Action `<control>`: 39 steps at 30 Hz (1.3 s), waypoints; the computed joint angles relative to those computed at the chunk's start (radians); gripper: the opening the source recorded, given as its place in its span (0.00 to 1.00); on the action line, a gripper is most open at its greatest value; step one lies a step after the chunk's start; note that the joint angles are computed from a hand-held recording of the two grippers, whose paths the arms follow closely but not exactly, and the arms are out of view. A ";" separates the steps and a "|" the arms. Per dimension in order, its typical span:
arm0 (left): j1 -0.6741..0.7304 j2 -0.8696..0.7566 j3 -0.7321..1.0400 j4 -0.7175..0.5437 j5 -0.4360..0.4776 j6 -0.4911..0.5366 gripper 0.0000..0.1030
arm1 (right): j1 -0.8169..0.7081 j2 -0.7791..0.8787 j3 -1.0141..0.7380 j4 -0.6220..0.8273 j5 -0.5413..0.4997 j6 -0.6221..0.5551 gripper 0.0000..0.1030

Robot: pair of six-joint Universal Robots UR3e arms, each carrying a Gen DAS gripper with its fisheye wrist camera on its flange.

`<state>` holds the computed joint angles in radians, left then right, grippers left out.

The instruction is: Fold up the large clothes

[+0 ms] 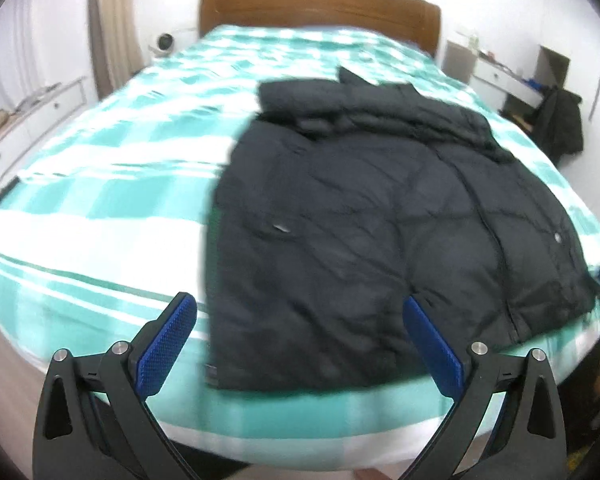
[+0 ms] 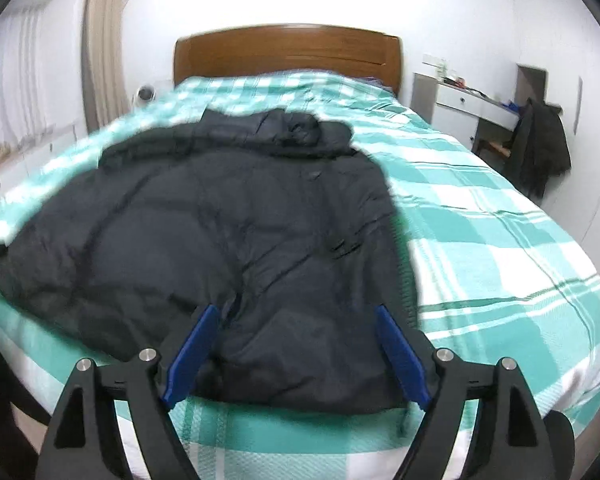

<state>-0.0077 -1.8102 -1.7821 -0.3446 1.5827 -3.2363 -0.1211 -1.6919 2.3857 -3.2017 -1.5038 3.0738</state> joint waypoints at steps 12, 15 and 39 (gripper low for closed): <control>0.273 0.049 -0.101 -0.082 -0.282 0.024 0.99 | -0.565 -0.334 -0.053 0.821 0.498 -0.324 0.82; 0.274 -0.061 -0.007 -0.153 -0.284 0.019 0.99 | -0.530 -0.239 -0.053 0.772 0.534 -0.295 0.82; 0.299 0.216 -0.099 -0.470 -0.442 0.225 0.16 | -0.388 -0.107 -0.430 1.202 0.463 -0.452 0.20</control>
<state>0.2917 -1.5943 -1.8812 -0.8147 1.1402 -3.0117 -0.5095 -1.7985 1.9561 -2.0002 -1.0406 2.6214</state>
